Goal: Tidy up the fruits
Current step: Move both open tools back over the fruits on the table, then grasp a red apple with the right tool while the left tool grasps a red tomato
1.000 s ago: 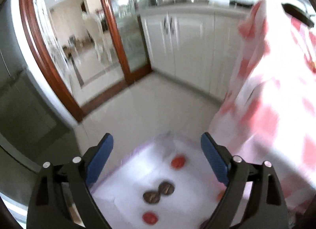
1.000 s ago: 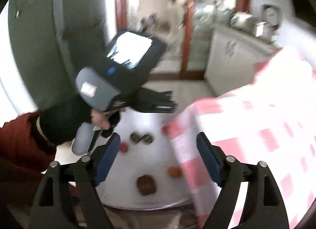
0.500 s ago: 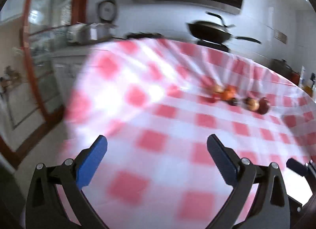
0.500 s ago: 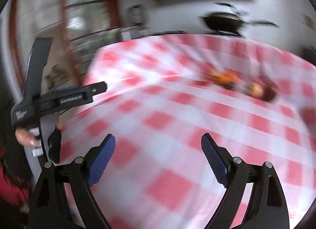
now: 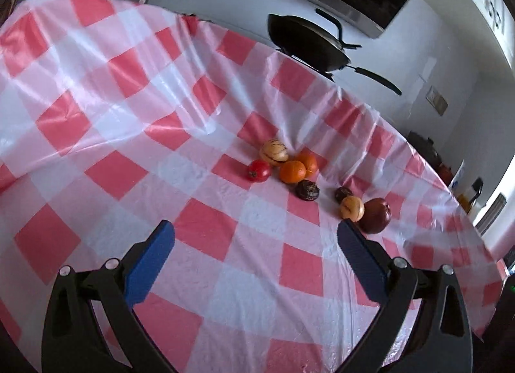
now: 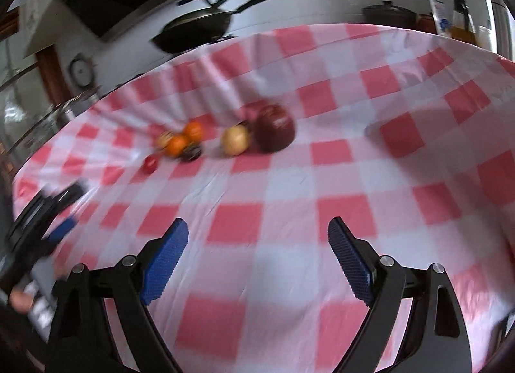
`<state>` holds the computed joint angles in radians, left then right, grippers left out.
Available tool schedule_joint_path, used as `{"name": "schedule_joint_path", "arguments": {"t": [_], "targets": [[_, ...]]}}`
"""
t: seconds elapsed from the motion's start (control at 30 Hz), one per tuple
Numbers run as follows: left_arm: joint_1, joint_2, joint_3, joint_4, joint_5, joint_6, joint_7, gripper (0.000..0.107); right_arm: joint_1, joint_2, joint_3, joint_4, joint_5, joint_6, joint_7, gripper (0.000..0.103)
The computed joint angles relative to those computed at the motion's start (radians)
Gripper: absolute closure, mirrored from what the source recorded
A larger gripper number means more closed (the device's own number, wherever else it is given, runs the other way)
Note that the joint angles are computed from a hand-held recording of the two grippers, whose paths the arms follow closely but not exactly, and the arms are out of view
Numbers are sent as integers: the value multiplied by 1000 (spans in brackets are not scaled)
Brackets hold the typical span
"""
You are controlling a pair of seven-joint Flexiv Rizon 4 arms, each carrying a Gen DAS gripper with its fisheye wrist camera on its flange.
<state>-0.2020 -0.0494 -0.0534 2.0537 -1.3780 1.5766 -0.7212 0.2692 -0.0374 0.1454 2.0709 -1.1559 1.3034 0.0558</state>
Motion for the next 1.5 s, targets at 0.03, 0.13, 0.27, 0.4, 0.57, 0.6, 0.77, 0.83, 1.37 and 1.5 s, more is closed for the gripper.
{"name": "schedule_joint_path", "arguments": {"t": [0.03,0.13,0.27,0.4,0.57,0.6,0.77,0.83,1.37,1.5], "targets": [[-3,3,-2,-2,-45,13,24,6,1,-31,-10,-35,12,-26,-9,17],[9,21,19,11,-67,-32,-54,6,21,-105,-25,-121,100,-108,-97,17],[50,27,46,34,63,-123,-239,6,80,-223,-31,-287,296,-293,-332,17],[57,32,39,36,66,-125,-252,6,128,-329,-54,-444,435,-427,-495,17],[39,42,31,41,39,-100,-206,6,159,-421,-101,-586,506,-495,-557,17],[35,43,30,41,36,-99,-194,6,160,-434,-105,-605,520,-493,-569,17],[27,42,29,42,69,-106,-177,6,153,-478,-119,-662,576,-463,-613,23],[29,39,31,46,110,-104,-194,6,147,-474,-118,-649,595,-423,-634,38],[36,23,16,58,274,-88,-162,6,166,-112,-247,-10,181,222,79,39],[63,-37,36,-11,512,-93,-303,6,138,-77,-247,27,0,272,287,39]]}}
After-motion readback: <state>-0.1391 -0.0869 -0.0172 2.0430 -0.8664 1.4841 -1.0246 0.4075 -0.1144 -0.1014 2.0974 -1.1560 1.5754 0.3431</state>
